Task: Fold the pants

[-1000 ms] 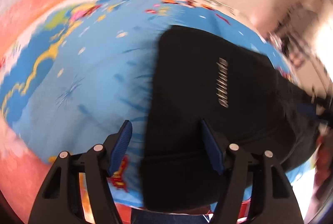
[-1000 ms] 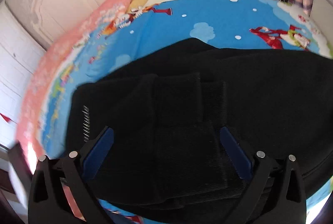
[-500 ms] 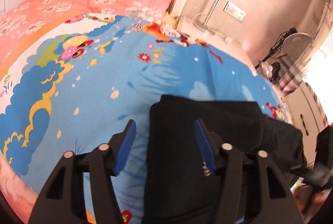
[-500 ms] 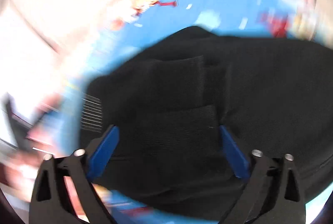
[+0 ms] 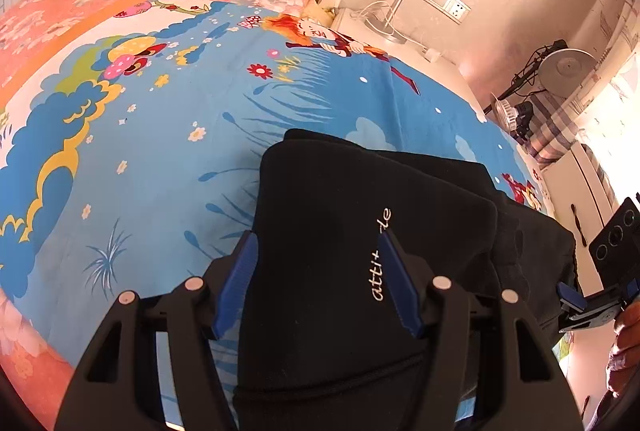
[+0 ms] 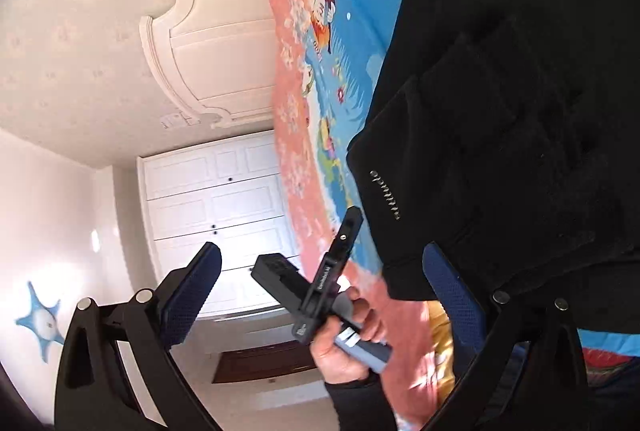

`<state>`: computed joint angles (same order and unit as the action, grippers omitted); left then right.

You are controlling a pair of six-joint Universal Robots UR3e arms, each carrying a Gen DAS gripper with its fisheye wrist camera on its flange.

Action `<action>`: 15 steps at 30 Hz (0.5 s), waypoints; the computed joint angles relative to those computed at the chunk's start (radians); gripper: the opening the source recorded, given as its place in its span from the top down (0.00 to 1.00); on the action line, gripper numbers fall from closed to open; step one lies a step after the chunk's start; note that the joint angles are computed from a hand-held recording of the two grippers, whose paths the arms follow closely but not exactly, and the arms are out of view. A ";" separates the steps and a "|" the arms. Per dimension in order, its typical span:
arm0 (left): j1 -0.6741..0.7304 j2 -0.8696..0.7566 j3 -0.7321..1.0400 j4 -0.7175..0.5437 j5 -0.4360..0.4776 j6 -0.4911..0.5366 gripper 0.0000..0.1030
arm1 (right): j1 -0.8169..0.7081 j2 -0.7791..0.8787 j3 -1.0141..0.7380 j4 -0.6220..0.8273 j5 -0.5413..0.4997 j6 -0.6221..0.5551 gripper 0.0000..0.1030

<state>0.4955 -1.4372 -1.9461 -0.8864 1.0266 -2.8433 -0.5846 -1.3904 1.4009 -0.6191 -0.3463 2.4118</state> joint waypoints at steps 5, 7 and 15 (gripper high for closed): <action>0.002 0.010 -0.007 -0.009 -0.002 0.003 0.36 | 0.027 0.068 -0.083 0.174 0.049 -0.080 0.04; 0.003 0.013 -0.014 -0.013 0.000 0.010 0.36 | 0.023 0.057 -0.067 0.135 0.049 -0.040 0.04; -0.029 -0.028 -0.012 -0.007 0.077 0.023 0.37 | 0.018 0.091 -0.085 0.218 0.067 -0.095 0.04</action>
<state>0.4665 -1.4657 -1.9584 -0.8937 1.1036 -2.8205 -0.5668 -1.2995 1.3160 -0.4015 -0.2796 2.3167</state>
